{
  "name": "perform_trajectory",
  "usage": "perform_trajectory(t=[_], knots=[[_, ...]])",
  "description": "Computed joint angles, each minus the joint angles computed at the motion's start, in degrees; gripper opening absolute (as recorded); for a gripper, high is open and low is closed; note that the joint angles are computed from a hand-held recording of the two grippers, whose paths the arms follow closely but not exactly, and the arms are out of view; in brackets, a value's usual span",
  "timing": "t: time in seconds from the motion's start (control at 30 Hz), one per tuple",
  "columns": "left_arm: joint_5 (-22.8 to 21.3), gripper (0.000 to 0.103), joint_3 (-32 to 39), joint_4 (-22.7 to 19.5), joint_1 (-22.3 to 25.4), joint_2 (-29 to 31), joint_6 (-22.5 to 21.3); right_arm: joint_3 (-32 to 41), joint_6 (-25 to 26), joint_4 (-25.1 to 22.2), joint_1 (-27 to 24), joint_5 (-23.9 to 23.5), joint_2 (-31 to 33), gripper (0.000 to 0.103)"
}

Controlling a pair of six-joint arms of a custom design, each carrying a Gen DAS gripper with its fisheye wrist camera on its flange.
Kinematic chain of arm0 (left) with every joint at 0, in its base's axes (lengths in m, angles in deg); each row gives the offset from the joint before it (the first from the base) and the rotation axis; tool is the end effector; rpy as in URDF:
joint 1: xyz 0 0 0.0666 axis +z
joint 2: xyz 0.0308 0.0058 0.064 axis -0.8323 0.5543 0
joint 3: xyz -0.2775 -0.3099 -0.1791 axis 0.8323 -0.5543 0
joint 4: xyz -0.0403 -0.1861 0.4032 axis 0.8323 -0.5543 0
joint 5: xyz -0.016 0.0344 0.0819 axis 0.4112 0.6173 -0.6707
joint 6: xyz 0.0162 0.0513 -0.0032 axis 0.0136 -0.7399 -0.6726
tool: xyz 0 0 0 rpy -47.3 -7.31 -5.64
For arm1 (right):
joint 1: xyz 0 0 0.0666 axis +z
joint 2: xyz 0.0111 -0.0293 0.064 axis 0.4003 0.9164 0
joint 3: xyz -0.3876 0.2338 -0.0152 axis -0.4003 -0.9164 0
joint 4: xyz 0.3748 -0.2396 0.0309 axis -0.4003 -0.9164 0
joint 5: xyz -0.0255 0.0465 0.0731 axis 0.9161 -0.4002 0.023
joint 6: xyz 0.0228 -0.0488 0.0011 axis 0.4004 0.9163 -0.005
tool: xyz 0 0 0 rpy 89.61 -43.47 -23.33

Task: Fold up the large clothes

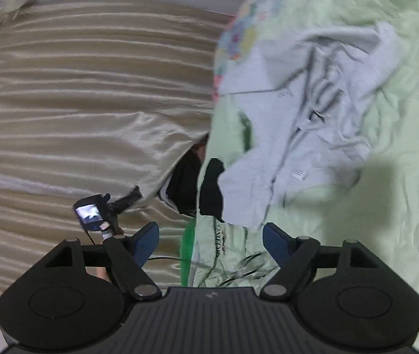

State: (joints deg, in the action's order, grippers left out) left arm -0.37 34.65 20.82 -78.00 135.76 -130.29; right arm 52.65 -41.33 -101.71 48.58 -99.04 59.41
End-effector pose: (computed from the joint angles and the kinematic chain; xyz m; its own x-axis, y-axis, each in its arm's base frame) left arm 0.6665 -0.2489 0.5853 -0.2843 0.9135 -0.2912 0.4092 0.3902 0.8248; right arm 0.2920 0.1419 0.4558 -0.5839 0.8095 -0.0610 0.2024 0.2179 0.9547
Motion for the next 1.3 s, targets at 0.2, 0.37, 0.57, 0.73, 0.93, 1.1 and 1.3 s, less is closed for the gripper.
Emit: perform_trajectory(t=[0.2, 0.37, 0.57, 0.73, 0.93, 1.1, 1.3], knots=[[23.08, 0.103, -5.76, -19.06, -1.86, 0.43, 15.44, 4.28, 8.65, -12.42, 1.64, 9.48, 11.06, 0.079], [27.23, 0.103, -15.97, -14.32, -7.11, -1.09, 18.44, 6.53, 21.03, -11.17, 4.01, 22.12, 21.06, 0.073], [32.65, 0.103, -13.81, -18.51, -9.02, 2.75, 27.63, 13.09, 29.78, -21.87, 4.43, 26.68, 30.15, 0.077], [34.64, 0.103, -11.95, -21.65, -8.16, 5.0, 37.06, 9.53, 27.51, -14.05, 4.28, 27.83, 28.67, 0.014], [41.69, 0.103, -14.69, -14.97, -6.46, 2.25, 49.49, -1.24, 13.52, 11.2, 1.16, 20.14, 17.36, 0.01], [43.59, 0.103, -21.48, -6.74, -8.17, -2.98, 45.61, 0.25, 12.6, 11.28, 1.22, 20.33, 14.88, 0.01], [46.02, 0.103, -27.07, -1.55, -8.1, -7.85, 44.95, 1.39, 9.9, 15.39, 1.87, 22.88, 14.62, 0.01]])
